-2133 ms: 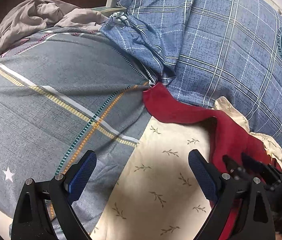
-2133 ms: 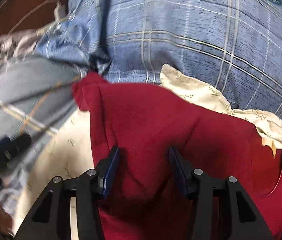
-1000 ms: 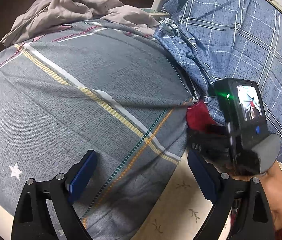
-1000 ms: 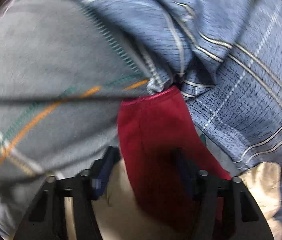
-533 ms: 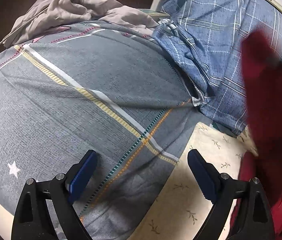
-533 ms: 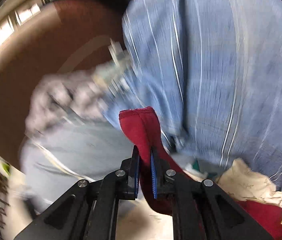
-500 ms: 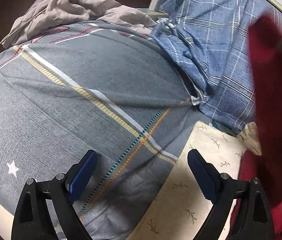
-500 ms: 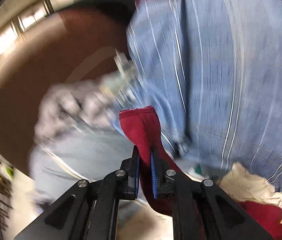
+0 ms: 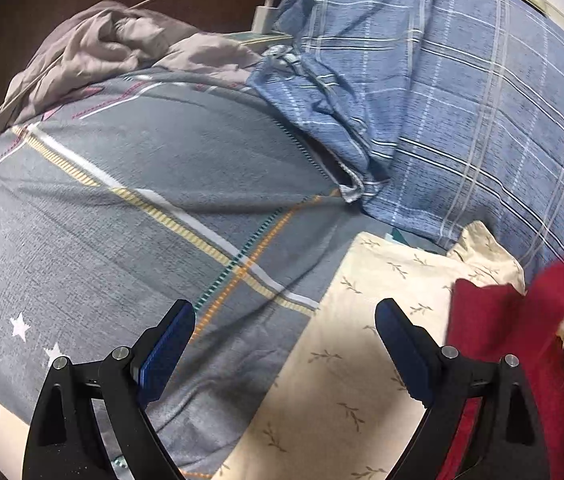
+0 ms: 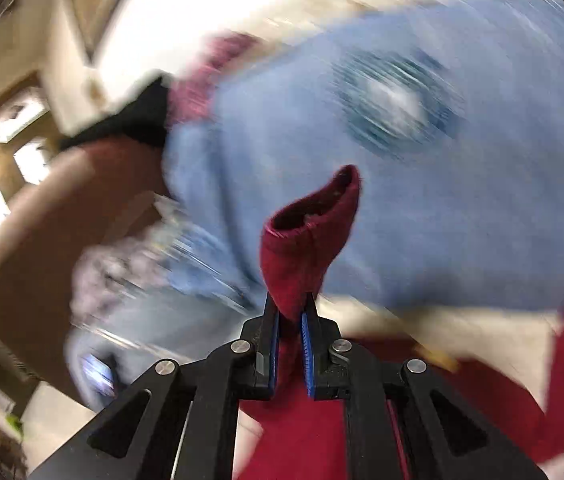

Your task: Fold small clothes

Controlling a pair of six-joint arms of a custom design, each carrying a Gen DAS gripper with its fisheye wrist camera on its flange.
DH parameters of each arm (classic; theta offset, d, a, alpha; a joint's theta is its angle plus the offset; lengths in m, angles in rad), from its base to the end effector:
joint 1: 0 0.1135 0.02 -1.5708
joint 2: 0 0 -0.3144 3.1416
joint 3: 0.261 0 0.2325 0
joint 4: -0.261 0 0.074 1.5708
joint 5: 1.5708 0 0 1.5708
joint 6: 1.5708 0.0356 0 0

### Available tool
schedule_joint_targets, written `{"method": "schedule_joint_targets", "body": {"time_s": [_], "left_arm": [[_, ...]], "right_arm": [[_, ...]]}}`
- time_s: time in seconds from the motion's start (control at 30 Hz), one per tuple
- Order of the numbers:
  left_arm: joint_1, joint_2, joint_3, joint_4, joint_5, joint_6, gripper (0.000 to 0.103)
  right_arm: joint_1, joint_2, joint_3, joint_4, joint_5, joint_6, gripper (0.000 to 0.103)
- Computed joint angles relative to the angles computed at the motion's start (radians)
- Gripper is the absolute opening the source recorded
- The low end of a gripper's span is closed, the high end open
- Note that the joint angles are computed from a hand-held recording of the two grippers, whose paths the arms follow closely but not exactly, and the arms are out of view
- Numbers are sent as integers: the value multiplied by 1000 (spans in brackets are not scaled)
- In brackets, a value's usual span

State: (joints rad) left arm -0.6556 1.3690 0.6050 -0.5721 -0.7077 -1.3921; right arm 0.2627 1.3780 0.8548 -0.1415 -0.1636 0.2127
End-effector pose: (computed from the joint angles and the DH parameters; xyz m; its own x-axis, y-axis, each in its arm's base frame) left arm 0.1601 -0.0939 0.2112 -0.4750 -0.5780 -0.6635 -0.6976 0.7069 -0.1165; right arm 0.2594 0.0758 0.2945 -0.6625 0.0375 -0.7482 -0.2457 0.9326 0.2644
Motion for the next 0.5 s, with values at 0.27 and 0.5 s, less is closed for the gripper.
{"method": "schedule_joint_targets", "body": {"time_s": [0.27,0.5], "left_arm": [[-69,76,42,16,5,9,91],[-100,85,53,42,14,61,91]], "right_arm": [[-363,91,-342,211,-44,-82,9],[-434,-31,-373,115,-46,-57,42]]}}
